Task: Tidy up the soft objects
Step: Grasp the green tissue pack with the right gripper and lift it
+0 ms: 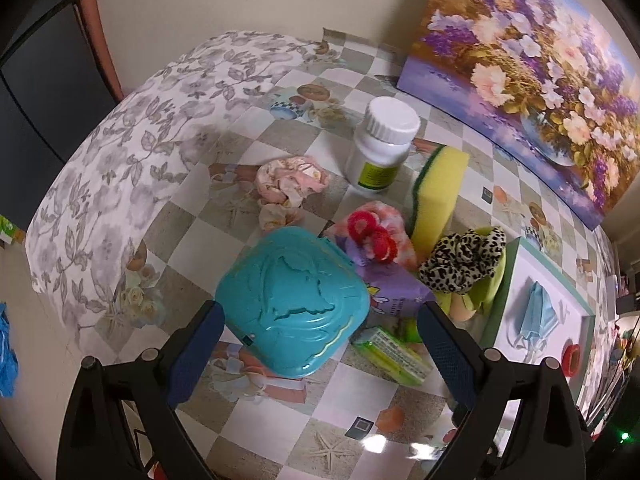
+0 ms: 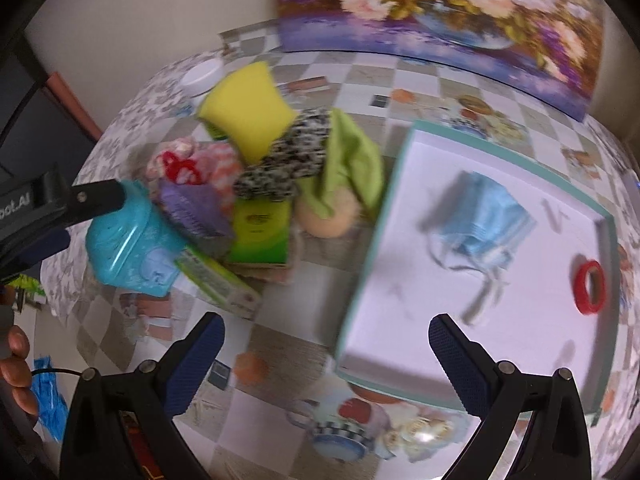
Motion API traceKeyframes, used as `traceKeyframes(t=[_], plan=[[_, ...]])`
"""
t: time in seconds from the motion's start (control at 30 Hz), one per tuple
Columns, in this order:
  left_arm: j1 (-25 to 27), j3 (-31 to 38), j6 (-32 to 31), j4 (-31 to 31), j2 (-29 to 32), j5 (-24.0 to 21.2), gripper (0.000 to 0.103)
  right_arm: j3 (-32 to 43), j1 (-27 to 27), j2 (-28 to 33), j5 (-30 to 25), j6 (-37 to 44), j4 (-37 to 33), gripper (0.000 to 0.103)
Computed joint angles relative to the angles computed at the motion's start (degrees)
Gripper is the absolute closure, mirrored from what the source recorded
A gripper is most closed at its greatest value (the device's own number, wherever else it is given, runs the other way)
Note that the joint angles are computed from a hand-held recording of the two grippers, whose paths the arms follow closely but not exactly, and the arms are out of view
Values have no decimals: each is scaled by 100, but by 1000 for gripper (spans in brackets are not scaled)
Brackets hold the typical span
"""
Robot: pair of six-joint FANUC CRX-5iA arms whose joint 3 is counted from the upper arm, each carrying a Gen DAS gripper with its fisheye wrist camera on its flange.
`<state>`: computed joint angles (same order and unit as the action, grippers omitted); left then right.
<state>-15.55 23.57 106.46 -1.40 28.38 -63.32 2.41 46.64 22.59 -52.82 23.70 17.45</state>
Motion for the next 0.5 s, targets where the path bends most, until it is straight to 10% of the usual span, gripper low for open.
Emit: traceKeyframes(t=[0.5], plan=[[153,-14,56,266,129,-13,6,811,-17,707,282,1193,-428,13]])
